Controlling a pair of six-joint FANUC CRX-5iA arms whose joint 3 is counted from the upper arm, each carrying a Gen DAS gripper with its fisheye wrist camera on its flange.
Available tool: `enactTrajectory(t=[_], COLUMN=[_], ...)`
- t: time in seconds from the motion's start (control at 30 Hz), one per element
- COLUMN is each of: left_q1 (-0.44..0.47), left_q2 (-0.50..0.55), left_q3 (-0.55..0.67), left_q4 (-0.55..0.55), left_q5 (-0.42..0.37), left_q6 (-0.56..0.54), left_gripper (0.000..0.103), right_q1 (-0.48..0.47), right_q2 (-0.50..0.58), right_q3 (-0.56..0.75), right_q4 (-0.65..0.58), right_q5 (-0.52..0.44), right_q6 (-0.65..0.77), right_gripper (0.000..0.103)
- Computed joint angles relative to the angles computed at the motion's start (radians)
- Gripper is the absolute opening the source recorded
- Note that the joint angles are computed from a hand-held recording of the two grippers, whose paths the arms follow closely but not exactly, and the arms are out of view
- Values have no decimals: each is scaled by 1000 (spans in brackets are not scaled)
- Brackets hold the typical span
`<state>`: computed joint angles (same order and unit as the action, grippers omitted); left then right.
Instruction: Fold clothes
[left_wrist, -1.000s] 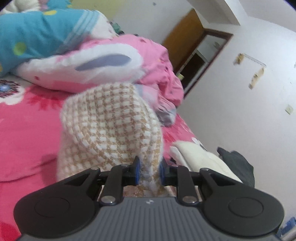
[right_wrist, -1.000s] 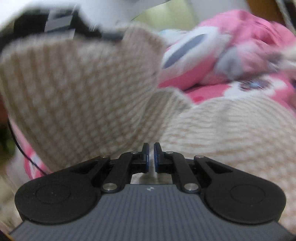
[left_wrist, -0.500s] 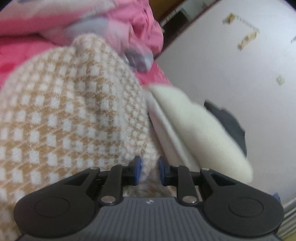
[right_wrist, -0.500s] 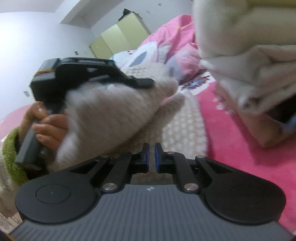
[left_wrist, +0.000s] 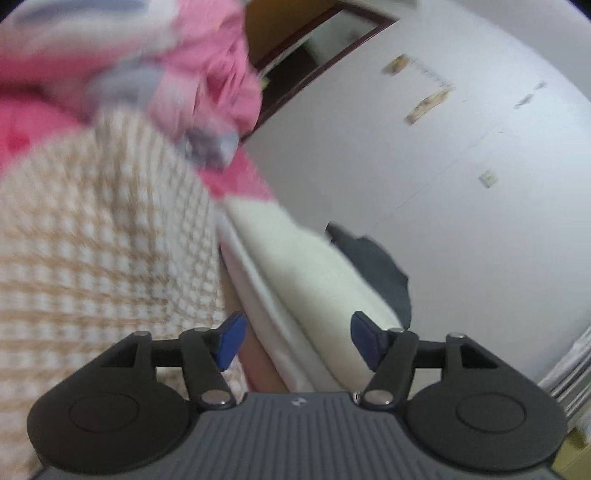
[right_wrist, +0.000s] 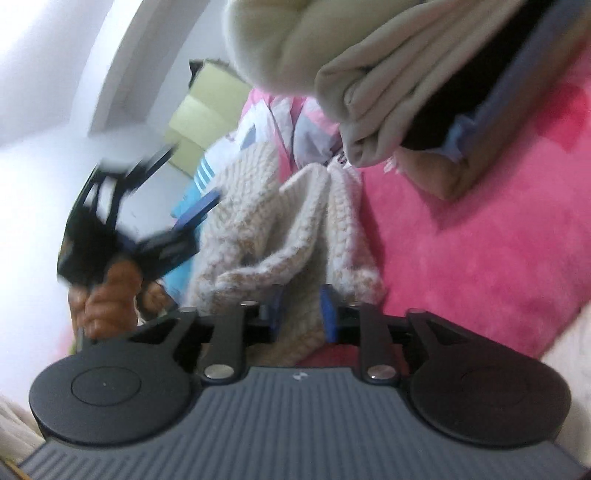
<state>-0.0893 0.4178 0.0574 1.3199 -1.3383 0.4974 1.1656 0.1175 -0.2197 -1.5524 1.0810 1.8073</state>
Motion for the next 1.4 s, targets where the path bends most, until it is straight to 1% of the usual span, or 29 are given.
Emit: enactTrajectory(t=[0.03, 0.1, 0.17, 0.27, 0.3, 0.33, 0.4, 0.43, 0.5, 0.57, 0.6, 0.67, 0.7, 0.77, 0.8, 0.83, 0.87, 0.9, 0.93, 1.0, 1.03, 1.13, 1.17, 1.2, 1.23, 1.27, 1.3, 1.33, 1.4], left_q1=[22, 66, 100, 144, 160, 177, 210, 224, 237, 252, 248, 219, 200, 147, 108, 58, 11, -29, -51, -42, -36, -10, -3, 3, 10, 17, 24, 31, 34], left_q2=[-36, -118, -186, -269, -296, -315, -333, -342, -356, -359, -360, -381, -395, -425, -445, -465, -483, -497, -507, -516, -520, -519, -514, -513, -511, -511, -513, -514, -509], left_q3=[-39, -125, -199, -290, -322, -349, -386, -404, -437, -449, -456, -489, -510, -564, -598, -634, -662, -681, -692, -692, -691, -687, -684, -682, -680, -676, -668, -662, -657], left_q4=[10, 21, 23, -10, -25, -40, -59, -66, -73, -111, -130, -150, -150, -117, -80, -31, 13, 40, 46, -16, -52, -161, -174, -183, -191, -204, -222, -233, -236], left_q5=[12, 64, 128, 235, 263, 270, 256, 246, 223, 185, 189, 262, 309, 428, 510, 610, 703, 785, 834, 838, 838, 830, 821, 808, 795, 783, 770, 759, 748], left_q6=[-48, -149, -237, -318, -336, -345, -362, -372, -389, -398, -414, -467, -499, -582, -633, -686, -736, -776, -782, -696, -648, -503, -486, -473, -461, -448, -434, -424, -413], left_gripper=[71, 73, 74, 75, 75, 75, 75, 75, 75, 81, 82, 82, 82, 82, 81, 79, 68, 59, 57, 48, 42, 41, 41, 41, 41, 40, 39, 38, 38], right_q1=[18, 54, 87, 120, 120, 118, 112, 98, 69, 42, 24, -3, -29, -101, -129, -156, -167, -157, -146, -129, -122, -191, -209, -228, -220, -221, -210, -183, -162], right_q2=[7, 23, 48, 81, 88, 87, 85, 80, 70, 63, 61, 61, 56, 56, 53, 51, 50, 49, 48, 37, 32, 32, 37, 31, 25, 16, 6, 4, -3], right_q3=[-7, -23, -31, -31, -29, -25, -19, -12, 7, 22, 30, 47, 68, 129, 155, 182, 215, 232, 250, 268, 276, 248, 233, 191, 159, 134, 136, 152, 196], right_q4=[26, 79, 132, 201, 229, 242, 267, 264, 246, 224, 222, 229, 200, 98, 40, -22, -79, -92, -107, -145, -164, -314, -345, -362, -327, -318, -307, -269, -267], right_q5=[22, 67, 123, 190, 196, 187, 165, 128, 52, -7, -36, -74, -110, -192, -221, -245, -231, -193, -155, -85, -54, -91, -103, -151, -162, -174, -154, -105, -41], right_q6=[-52, -163, -265, -351, -371, -374, -379, -365, -324, -292, -280, -252, -190, -37, 57, 157, 273, 352, 431, 554, 607, 640, 613, 534, 417, 352, 339, 379, 561], right_gripper=[32, 35, 43, 52, 57, 61, 65, 68, 68, 68, 68, 68, 65, 44, 20, 15, 14, 12, 12, 11, 11, 11, 11, 11, 9, 10, 10, 10, 10])
